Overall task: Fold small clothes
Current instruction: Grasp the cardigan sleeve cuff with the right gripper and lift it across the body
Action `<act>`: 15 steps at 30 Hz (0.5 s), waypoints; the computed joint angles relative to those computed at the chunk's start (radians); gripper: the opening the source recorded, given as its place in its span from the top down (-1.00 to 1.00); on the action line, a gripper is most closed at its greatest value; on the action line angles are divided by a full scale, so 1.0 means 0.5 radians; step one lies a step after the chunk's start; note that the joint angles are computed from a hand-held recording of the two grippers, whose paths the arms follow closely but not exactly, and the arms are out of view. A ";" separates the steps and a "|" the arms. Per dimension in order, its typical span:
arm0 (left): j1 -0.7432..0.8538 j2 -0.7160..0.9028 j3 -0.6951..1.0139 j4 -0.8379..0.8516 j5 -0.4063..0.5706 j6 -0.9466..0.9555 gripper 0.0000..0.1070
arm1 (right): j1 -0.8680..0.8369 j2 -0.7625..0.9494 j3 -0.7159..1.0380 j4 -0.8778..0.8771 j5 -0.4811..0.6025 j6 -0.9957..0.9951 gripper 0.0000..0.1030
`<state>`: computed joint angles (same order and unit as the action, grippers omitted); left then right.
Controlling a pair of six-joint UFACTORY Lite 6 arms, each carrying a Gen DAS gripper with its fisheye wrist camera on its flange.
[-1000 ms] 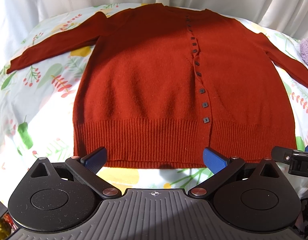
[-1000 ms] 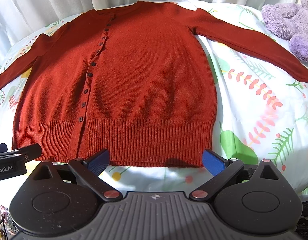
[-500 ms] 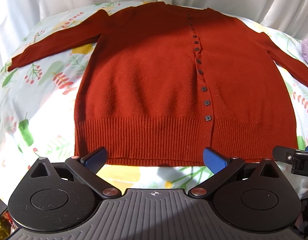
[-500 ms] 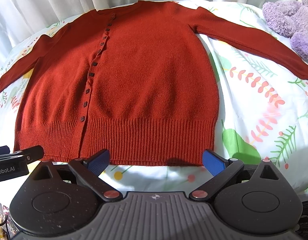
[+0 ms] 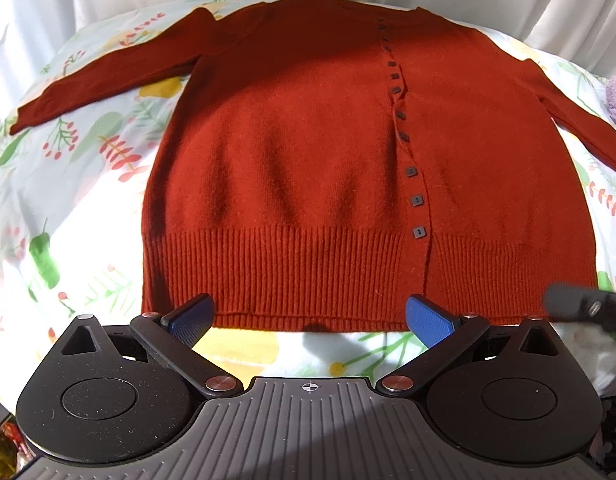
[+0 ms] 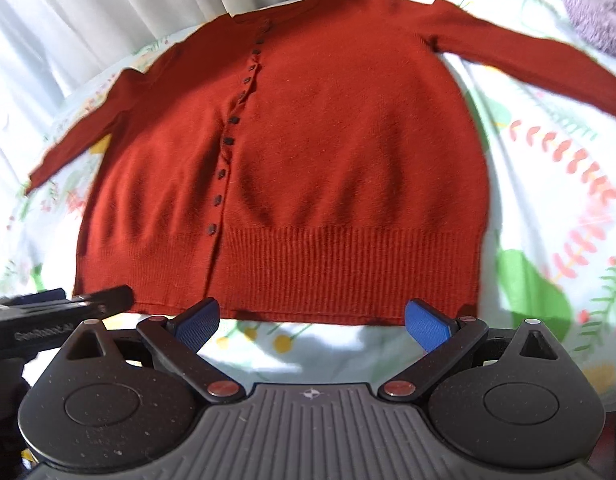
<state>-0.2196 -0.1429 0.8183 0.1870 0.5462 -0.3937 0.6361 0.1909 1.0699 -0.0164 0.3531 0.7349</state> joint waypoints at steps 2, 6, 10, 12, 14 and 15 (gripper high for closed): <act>0.050 0.018 0.012 -0.116 -0.044 0.101 -0.93 | -0.108 -0.159 -0.275 0.362 -0.395 -0.337 -0.92; 0.222 0.096 0.048 -0.494 -0.160 0.368 -0.93 | -0.476 -0.553 -0.850 0.450 -1.232 -0.479 -0.92; 0.324 0.254 0.155 -0.669 -0.188 0.533 -0.93 | -1.132 -0.462 -0.812 0.263 -1.305 -0.419 -0.92; 0.327 0.338 0.231 -0.633 -0.186 0.499 -0.93 | -1.481 -0.293 -0.737 0.174 -1.380 -0.212 -0.87; 0.343 0.427 0.313 -0.671 -0.176 0.507 -0.93 | -1.787 -0.073 -0.598 -0.080 -1.390 0.205 -0.61; 0.359 0.484 0.363 -0.734 -0.174 0.552 -0.93 | -1.898 0.036 -0.543 -0.236 -1.441 0.412 -0.45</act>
<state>-0.0403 0.0991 0.9997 -0.1801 0.4591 -0.1178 -0.3127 0.2088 0.7983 -0.1346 -0.3672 0.9410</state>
